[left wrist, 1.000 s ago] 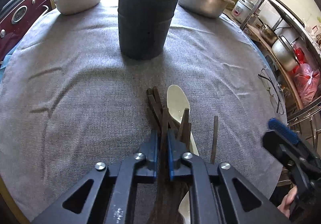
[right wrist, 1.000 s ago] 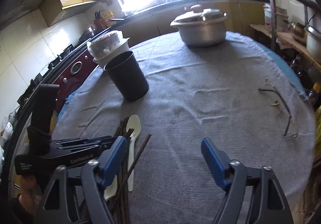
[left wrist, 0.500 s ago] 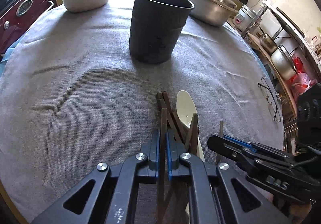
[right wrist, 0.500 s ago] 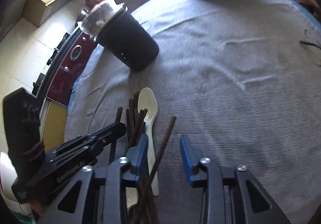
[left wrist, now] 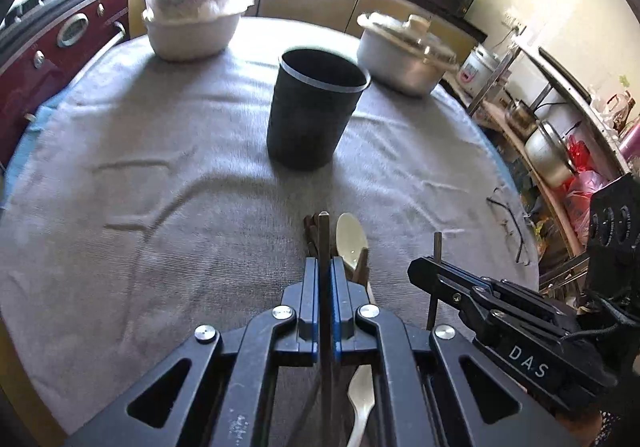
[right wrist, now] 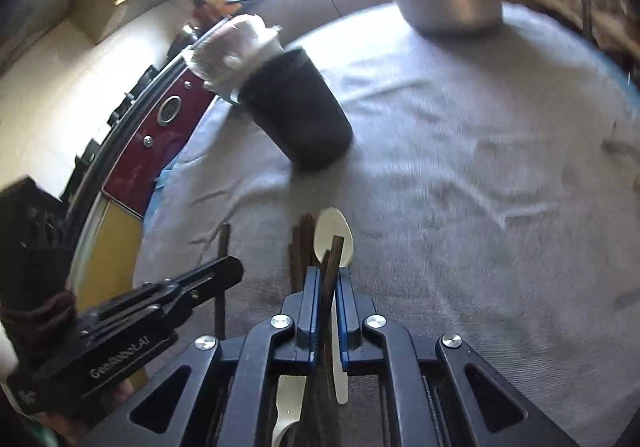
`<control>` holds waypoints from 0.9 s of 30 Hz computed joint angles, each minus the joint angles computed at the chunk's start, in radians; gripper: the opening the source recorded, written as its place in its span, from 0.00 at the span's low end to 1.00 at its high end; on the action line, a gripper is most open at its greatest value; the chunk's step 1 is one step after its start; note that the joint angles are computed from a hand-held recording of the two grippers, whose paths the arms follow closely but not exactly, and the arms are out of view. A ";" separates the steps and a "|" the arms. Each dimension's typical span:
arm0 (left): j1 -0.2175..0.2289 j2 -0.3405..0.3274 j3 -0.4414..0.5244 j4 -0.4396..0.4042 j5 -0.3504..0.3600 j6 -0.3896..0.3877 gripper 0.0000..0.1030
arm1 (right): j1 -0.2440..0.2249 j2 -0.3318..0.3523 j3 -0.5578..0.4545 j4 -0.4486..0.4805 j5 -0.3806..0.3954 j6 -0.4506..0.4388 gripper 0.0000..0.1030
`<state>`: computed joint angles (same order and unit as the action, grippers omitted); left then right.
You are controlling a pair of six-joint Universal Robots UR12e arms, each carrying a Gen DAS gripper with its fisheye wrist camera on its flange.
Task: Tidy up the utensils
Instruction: 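Grasp a dark chopstick with the right tool while the left tool lifts its chopstick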
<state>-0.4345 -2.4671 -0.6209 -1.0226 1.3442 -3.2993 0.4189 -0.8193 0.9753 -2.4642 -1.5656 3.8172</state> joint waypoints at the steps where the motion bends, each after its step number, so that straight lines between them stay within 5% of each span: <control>1: -0.002 0.016 -0.025 0.028 0.014 -0.002 0.05 | 0.006 -0.003 -0.001 -0.009 -0.017 -0.011 0.08; 14: -0.030 0.150 -0.200 0.287 0.201 0.002 0.05 | 0.050 -0.086 0.056 -0.152 -0.168 -0.122 0.06; 22: -0.021 0.141 -0.146 0.376 0.231 -0.033 0.05 | 0.053 -0.092 0.021 -0.199 -0.197 -0.160 0.06; 27: -0.021 0.084 -0.023 0.392 0.244 -0.020 0.05 | 0.043 -0.076 -0.035 -0.203 -0.185 -0.179 0.06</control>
